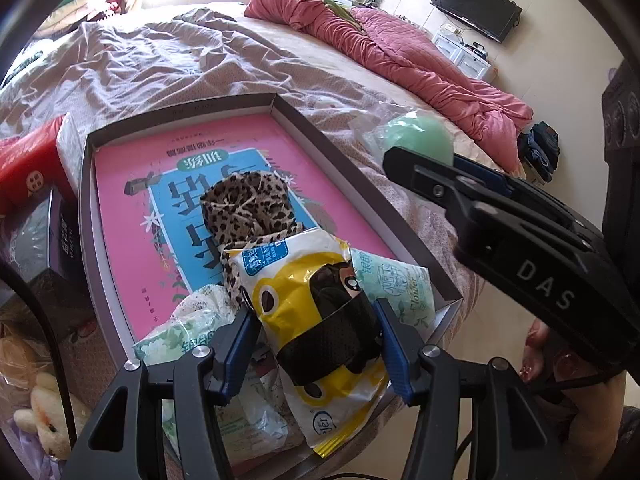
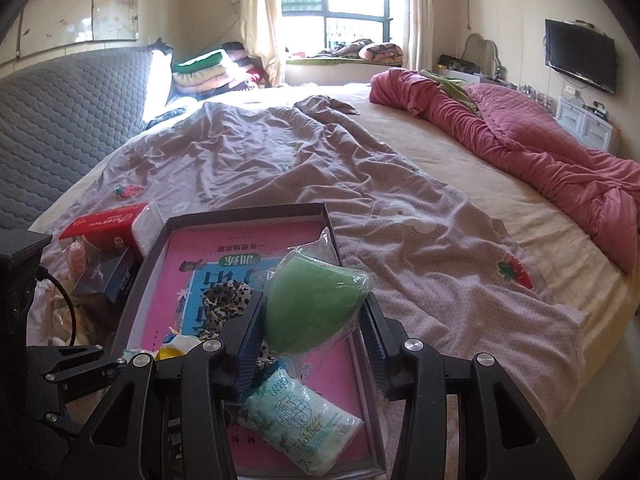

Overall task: Organize soft objects
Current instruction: 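Lower the green sponge into the tray and open the right tool while the left tool lowers the snack bag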

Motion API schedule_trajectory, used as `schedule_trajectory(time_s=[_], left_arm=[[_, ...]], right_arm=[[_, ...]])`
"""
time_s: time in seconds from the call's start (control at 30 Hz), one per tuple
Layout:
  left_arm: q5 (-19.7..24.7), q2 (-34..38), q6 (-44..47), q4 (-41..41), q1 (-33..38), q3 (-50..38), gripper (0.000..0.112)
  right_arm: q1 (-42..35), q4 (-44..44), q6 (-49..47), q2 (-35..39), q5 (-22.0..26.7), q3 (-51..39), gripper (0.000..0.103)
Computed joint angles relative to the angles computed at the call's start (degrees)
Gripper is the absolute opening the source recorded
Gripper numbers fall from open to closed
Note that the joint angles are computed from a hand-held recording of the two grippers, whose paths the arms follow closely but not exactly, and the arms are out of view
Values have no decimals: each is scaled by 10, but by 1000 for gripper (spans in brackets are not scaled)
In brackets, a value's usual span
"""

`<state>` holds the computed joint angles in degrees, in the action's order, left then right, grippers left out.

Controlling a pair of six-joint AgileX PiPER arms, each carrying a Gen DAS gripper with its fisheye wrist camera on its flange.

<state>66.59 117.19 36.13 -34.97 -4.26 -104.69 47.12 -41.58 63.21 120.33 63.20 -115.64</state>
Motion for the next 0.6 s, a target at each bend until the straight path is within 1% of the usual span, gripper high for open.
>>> schedule_trajectory(time_s=[0.13, 0.37, 0.6], left_arm=[[8, 8, -3, -5, 6, -4, 57], [16, 18, 3, -13, 13, -8, 57], [21, 26, 7, -23, 17, -12, 57]], right_arm=[[-12, 24, -5, 17, -10, -11, 48], [-35, 64, 8, 23, -46, -2, 48], [-45, 99, -26, 65, -28, -58, 48]])
